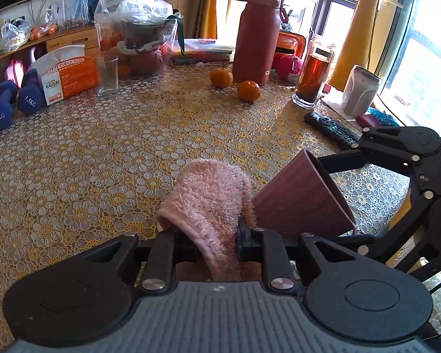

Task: Clean container
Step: 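Wipe the turned mug's wall with the towel in left gripper, then continue rubbing the towel around the mug with left gripper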

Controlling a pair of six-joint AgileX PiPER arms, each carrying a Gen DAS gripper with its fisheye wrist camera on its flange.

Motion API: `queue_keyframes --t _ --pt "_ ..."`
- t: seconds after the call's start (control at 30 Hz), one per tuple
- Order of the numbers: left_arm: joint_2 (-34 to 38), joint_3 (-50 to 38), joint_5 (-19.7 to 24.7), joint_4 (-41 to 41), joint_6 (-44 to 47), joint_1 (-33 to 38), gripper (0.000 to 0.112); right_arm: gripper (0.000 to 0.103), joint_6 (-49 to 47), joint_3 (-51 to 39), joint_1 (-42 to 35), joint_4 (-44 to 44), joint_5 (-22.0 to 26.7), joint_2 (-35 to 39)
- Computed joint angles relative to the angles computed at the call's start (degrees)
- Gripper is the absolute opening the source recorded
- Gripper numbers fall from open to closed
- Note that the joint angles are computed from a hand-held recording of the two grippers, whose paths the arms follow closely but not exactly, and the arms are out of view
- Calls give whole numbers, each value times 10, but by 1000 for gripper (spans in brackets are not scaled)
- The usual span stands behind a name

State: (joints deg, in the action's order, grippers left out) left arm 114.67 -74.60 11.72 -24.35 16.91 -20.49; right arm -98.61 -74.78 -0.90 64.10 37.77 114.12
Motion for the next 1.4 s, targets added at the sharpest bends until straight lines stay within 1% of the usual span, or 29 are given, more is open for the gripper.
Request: queue_keyframes --t 0.1,0.17,0.2,0.3,0.47,0.6,0.67,0.73,0.8,0.9,0.97,1.03,1.1,1.2,1.23,1.4 --pt "20 -15 7 88 -88 1 20 82 5 -1 0 -1 1 0" --pt "25 -17 12 113 -118 4 21 82 5 -1 0 -2 1 1" --pt "21 -15 15 95 -106 8 21 82 5 -2 -1 -2 1 1" --pt "-6 8 9 9 -26 19 21 82 3 1 -1 0 0 0" --pt "-69 50 5 -158 136 25 21 82 2 1 -1 1 0 1" --pt "-106 74 -8 -240 210 13 21 82 6 1 -1 1 -1 1" --pt "-118 78 -5 -305 272 8 21 82 8 3 0 1 -3 -1" --pt "-124 74 4 -341 311 3 21 82 13 2 2 -1 -5 -1" --pt "-123 68 8 -343 319 -5 21 82 26 -2 3 -8 -6 0" --pt "-110 53 3 -285 264 -18 21 82 47 -9 4 -16 -3 2" --pt "-99 48 -4 -264 244 -22 21 82 54 -12 3 -17 -2 4" --pt "-87 39 5 -268 241 -18 21 82 63 -14 2 -19 -1 6" --pt "-77 34 3 -251 223 -18 21 82 68 -17 1 -20 1 8" --pt "-68 29 6 -283 257 -12 20 82 77 -22 0 -23 5 11" --pt "-65 26 5 -282 258 -12 20 82 84 -27 -2 -25 9 13" --pt "-39 -4 21 -222 196 -3 20 82 87 -34 -9 -23 23 20"
